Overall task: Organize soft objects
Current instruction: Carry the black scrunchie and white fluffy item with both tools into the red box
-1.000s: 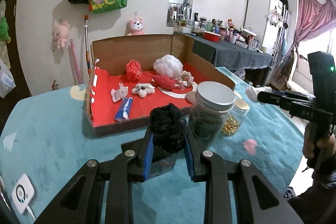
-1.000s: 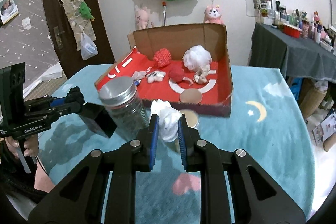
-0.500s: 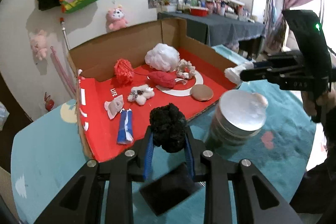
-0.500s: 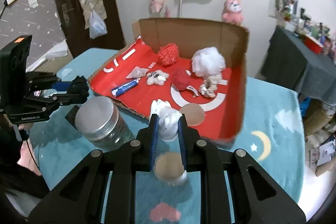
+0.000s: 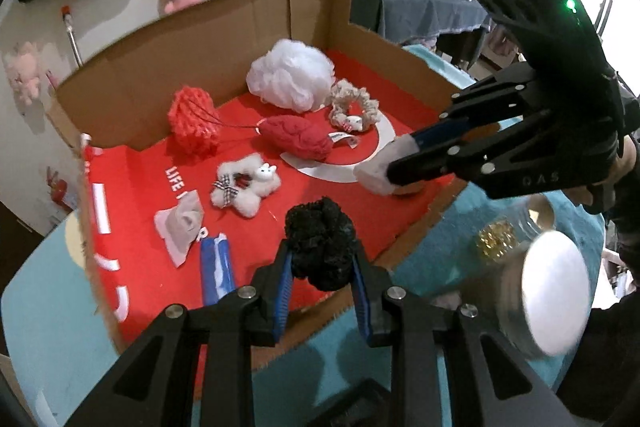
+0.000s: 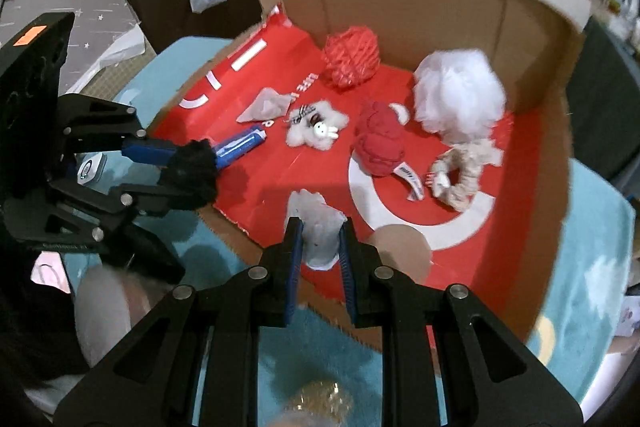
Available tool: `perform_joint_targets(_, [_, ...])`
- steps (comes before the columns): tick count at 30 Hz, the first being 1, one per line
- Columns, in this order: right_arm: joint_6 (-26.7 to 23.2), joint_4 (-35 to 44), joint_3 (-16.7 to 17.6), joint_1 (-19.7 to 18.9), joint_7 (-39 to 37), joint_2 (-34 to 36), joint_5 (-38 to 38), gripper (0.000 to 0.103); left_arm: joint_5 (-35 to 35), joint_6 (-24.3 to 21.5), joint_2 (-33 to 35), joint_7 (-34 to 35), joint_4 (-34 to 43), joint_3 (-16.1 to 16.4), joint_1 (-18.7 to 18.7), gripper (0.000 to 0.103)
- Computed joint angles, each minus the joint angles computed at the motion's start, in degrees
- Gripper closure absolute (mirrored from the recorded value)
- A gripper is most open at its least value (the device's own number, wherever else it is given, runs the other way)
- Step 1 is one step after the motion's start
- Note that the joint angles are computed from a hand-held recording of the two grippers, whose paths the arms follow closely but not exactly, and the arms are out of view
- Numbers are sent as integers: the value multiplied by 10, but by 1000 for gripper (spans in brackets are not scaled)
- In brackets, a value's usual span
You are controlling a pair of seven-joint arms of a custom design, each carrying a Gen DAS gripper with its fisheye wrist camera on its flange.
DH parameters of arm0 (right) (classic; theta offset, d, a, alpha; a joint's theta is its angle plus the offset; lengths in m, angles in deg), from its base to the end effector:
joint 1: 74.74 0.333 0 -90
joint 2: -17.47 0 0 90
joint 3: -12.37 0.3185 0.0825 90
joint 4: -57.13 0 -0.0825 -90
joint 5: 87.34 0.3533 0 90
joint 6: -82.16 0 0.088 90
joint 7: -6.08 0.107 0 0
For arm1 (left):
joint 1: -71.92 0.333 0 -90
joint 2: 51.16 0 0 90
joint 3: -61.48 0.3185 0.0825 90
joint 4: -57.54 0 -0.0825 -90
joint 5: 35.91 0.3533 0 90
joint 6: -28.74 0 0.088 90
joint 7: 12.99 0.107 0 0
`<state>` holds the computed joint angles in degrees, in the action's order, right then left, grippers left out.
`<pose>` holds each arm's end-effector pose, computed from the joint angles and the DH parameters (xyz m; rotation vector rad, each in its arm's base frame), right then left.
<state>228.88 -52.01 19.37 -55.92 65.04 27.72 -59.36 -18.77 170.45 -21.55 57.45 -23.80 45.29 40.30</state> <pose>0.5562 0.2566 0.4747 -2.2750 1.1450 -0.1137 0.5140 -0.4994 0.4838 -1.3136 2.4913 -0.7565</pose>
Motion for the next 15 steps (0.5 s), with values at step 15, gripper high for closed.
perform_joint_targets(15, [-151,182,-13,-1,109,133,-71,85,-35,-167,153,49,240,23,-28,74])
